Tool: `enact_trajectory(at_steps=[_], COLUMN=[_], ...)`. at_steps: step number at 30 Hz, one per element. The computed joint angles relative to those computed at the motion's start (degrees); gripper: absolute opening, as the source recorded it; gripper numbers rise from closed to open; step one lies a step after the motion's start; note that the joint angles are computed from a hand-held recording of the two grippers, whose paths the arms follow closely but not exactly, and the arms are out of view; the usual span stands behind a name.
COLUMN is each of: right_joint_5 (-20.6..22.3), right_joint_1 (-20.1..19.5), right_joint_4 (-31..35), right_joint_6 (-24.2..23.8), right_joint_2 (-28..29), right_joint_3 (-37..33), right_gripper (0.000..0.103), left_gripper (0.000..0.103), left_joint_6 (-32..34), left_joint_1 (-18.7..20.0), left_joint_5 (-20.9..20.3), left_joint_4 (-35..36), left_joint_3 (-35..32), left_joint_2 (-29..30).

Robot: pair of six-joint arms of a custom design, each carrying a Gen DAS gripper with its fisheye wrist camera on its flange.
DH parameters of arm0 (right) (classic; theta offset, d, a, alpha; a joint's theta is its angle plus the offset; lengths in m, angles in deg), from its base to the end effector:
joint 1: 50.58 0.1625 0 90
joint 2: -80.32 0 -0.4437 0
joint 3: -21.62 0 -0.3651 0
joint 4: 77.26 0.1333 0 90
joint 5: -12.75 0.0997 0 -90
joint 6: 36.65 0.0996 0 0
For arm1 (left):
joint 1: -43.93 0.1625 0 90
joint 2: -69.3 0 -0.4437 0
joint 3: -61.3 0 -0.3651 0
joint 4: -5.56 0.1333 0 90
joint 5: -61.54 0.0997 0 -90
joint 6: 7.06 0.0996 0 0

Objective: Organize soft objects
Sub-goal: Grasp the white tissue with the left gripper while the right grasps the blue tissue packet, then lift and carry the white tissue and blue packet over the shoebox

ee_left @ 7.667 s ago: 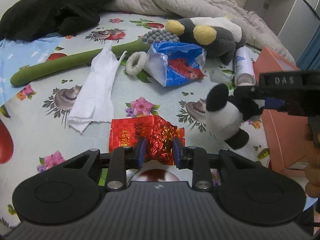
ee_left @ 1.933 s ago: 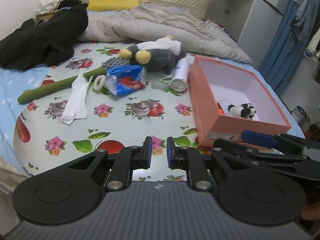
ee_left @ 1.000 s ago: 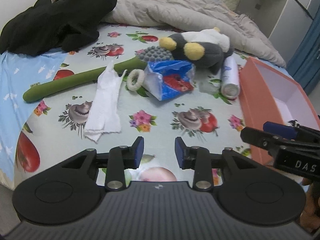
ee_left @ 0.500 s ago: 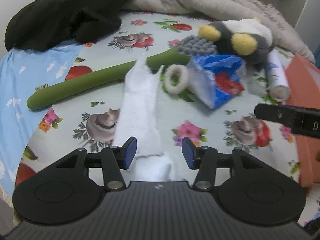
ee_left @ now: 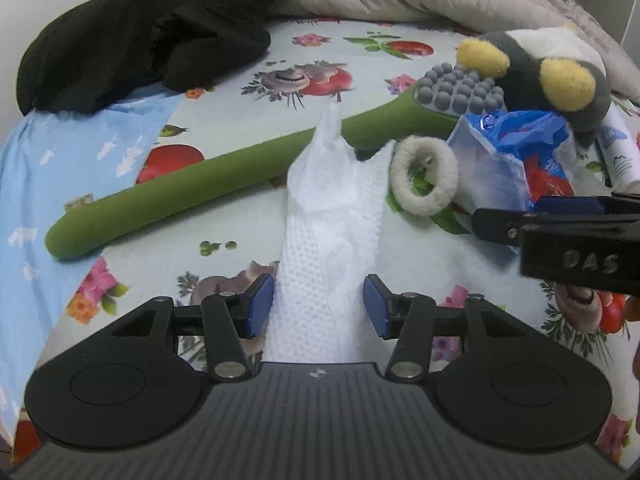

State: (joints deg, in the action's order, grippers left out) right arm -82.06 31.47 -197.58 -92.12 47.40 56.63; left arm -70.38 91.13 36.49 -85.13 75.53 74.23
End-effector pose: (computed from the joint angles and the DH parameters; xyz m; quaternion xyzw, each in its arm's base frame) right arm 0.0031 -0.8810 0.3500 0.3810 -0.8909 0.1859 0.1627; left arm -0.4258 -0.7889 -0.0670 -0.0635 0.8347 -0.3422 0.4267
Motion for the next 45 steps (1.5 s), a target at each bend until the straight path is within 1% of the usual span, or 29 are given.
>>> enact_trajectory(at_steps=[1, 3, 5, 6, 8, 9, 10, 11, 13, 14, 19, 27, 34, 40, 45], right_joint_5=[-0.62, -1.21, -1.46, -1.33, -0.98, -1.02, -1.20, -1.42, -1.50, -1.49, -1.15, -1.20, -1.06, -0.63, 0.10], right_joint_1=[0.04, -0.01, -0.04, -0.09, -0.19, -0.18, -0.09, 0.01, 0.18, 0.22, 0.11, -0.38, -1.36, -2.35, -3.07], right_joint_4=[-0.15, -0.69, -2.40, -2.30, -0.26, 0.46, 0.54, 0.32, 0.12, 0.05, -0.65, -5.04, -9.35, -13.09, -15.82], right_joint_6=[-0.35, -1.08, -2.10, -2.24, -1.74, -1.64, -1.74, -1.92, -2.04, -2.08, -2.76, -4.02, -4.65, -5.26, -5.84], right_joint_2=[0.35, 0.65, 0.27, 0.31, 0.72, 0.84, 0.78, 0.52, -0.04, -0.32, -2.86, -9.71, -16.65, -21.73, -25.14], right_joint_3=[-0.13, 0.06, 1.23, 1.09, -0.48, -1.04, -1.07, -0.74, -0.02, 0.34, 3.45, 13.10, 22.27, 28.66, 32.66], right_gripper=[0.069, 0.063, 0.054, 0.051, 0.037, 0.034, 0.028, 0.022, 0.018, 0.017, 0.013, 0.013, 0.011, 0.011, 0.010], left_gripper=[0.056, 0.056, 0.053, 0.050, 0.040, 0.031, 0.021, 0.017, 0.011, 0.010, 0.009, 0.009, 0.009, 0.009, 0.009], left_joint_6=[1.08, 2.22, 3.40, 3.64, 4.49, 4.80, 4.86, 4.81, 4.25, 4.00, 2.49, 0.16, -0.09, -0.97, -1.20], left_joint_1=[0.10, 0.18, 0.24, 0.25, 0.18, 0.12, 0.10, 0.10, 0.05, -0.02, -1.13, -3.85, -6.42, -8.50, -10.30], left_joint_5=[0.05, 0.31, -0.08, -0.35, -0.75, -1.07, -1.45, -1.83, -2.49, -2.75, -2.57, -3.13, -3.75, -4.08, -3.84], left_joint_4=[-2.59, -4.00, -5.76, -5.97, -7.30, -8.34, -9.11, -9.61, -10.96, -11.99, -13.40, -17.42, -20.89, -23.51, -24.80], left_joint_3=[1.79, 2.15, 2.75, 2.64, 3.08, 3.76, 4.24, 4.54, 5.96, 6.96, 10.21, 15.98, 20.40, 24.39, 26.79], left_joint_2=[-0.59, -0.56, -0.71, -0.66, -0.77, -1.05, -1.28, -1.47, -2.22, -2.70, -4.27, -6.66, -8.17, -9.68, -10.70])
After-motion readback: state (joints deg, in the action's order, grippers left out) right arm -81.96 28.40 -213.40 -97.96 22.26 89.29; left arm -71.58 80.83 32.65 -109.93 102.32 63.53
